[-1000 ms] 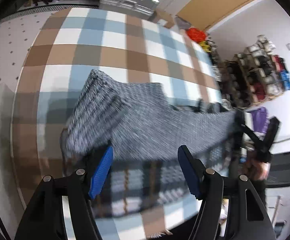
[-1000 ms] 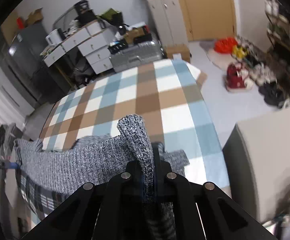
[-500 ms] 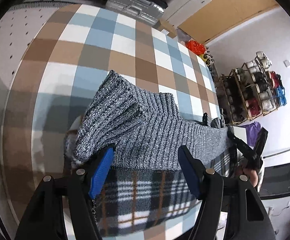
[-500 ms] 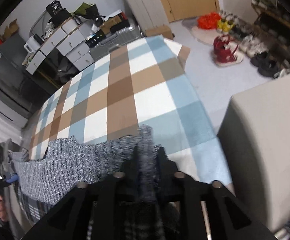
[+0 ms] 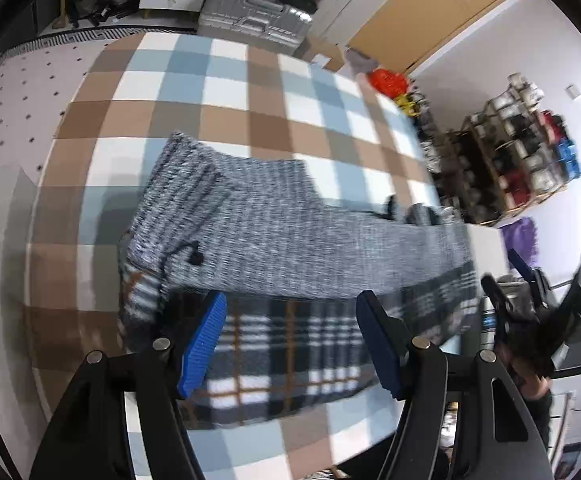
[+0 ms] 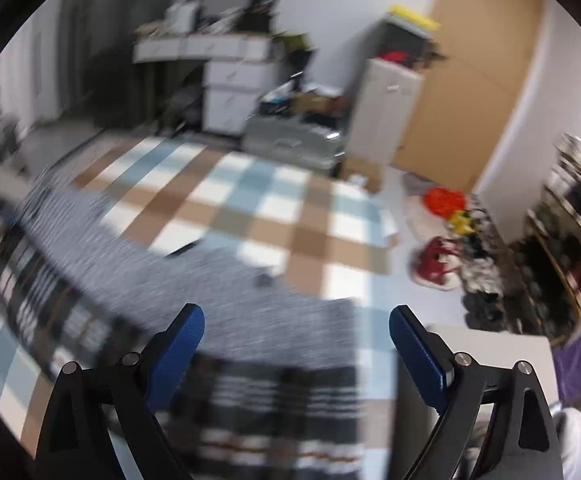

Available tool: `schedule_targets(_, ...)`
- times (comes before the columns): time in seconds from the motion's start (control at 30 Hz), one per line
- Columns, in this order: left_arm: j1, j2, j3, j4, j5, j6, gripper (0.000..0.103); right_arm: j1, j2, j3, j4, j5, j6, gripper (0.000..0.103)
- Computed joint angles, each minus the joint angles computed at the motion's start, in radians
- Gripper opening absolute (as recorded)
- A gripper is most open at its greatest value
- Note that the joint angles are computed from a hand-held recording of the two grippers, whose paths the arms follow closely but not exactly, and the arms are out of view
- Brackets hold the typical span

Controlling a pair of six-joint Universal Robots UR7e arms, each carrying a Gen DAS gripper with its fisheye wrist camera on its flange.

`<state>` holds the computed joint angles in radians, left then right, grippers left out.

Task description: Fold large clothes

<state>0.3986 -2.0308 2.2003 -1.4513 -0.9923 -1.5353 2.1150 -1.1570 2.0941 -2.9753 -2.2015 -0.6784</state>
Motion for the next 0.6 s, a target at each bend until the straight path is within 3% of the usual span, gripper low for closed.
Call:
schedule_targets(0.13, 0.071, -0.032, 0.017, -0.019, 0.016, 0.003, 0.063, 0.025, 0.094, -0.026, 0.102, -0.079, 0.031, 0.094)
schedule_targets(0.3, 0.151, -0.127, 0.1, -0.201, -0.012, 0.131, 0.062, -0.036, 0.187, -0.091, 0.144, -0.189, 0.089, 0.095)
schedule_targets(0.4, 0.166, -0.207, 0.156, -0.315, -0.02, 0.184, 0.062, -0.101, 0.176, -0.128, 0.334, -0.147, 0.233, 0.098)
schedule_targets(0.53, 0.256, -0.31, 0.236, -0.535, -0.106, 0.274, 0.062, -0.135, 0.181, -0.107, 0.286, -0.111, 0.201, 0.103)
schedule_targets(0.6, 0.253, -0.332, 0.247, -0.557, -0.123, 0.283, 0.062, -0.136, 0.187, -0.112, 0.295, -0.115, 0.211, 0.103)
